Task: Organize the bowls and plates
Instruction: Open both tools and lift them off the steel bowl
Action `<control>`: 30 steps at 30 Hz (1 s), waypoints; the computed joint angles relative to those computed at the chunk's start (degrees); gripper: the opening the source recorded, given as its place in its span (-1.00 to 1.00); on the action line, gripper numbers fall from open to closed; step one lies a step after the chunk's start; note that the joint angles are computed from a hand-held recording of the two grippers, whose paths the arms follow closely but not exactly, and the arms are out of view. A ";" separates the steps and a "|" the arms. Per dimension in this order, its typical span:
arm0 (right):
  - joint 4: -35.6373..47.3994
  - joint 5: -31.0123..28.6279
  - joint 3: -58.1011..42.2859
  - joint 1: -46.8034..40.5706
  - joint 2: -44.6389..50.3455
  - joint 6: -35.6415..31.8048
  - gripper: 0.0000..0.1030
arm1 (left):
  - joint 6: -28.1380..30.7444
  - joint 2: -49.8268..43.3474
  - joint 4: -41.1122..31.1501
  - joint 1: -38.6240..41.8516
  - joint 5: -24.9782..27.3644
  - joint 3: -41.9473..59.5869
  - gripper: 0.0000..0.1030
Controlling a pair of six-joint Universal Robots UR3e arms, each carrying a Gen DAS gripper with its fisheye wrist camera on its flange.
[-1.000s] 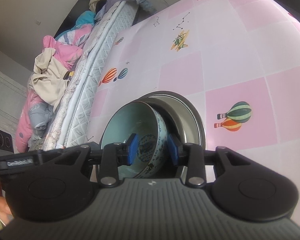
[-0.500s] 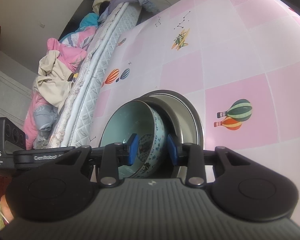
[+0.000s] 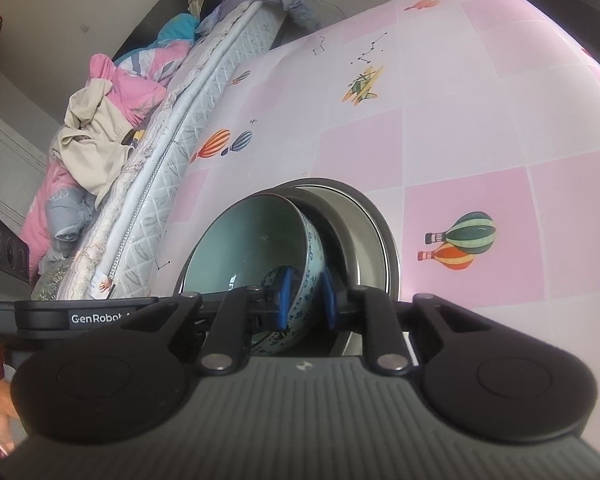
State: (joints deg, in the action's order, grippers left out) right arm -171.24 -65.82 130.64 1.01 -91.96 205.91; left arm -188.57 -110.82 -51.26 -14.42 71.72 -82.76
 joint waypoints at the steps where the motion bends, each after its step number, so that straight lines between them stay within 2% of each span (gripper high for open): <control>1: 0.39 -0.31 -0.01 0.22 -0.31 0.06 -0.68 | 0.17 0.31 0.12 0.10 -0.18 -0.45 -0.33; 8: 2.15 -2.49 -1.25 2.26 -0.73 1.10 -0.67 | 1.35 1.70 0.66 1.31 -2.05 -2.71 -0.33; 13: 1.94 -3.10 -1.07 2.74 -1.05 2.12 -0.64 | 3.64 3.22 1.76 1.94 -3.53 -4.41 -0.19; 17: 0.48 -5.19 0.16 3.52 -4.42 2.55 -0.64 | 6.02 8.15 10.07 3.18 -4.64 -11.08 -0.06; 18: 0.00 -6.13 0.65 3.89 -5.84 2.78 -0.63 | 6.44 9.90 13.27 3.62 -4.71 -13.37 0.03; 20: -0.76 -8.24 1.57 4.65 -8.98 3.31 -0.62 | 6.86 13.28 22.11 3.56 -1.47 -18.72 0.13; 23: -2.02 -11.38 3.41 5.85 -13.41 4.30 -0.59 | 8.70 16.16 38.20 1.01 9.86 -27.34 0.21; 27: -2.37 -15.10 5.79 8.14 -18.14 6.06 -0.54 | 11.31 18.40 52.14 0.87 17.52 -37.84 0.21; 30: -2.05 -17.62 7.17 10.42 -20.82 7.10 -0.53 | 13.54 17.39 63.07 -0.27 26.71 -44.91 0.22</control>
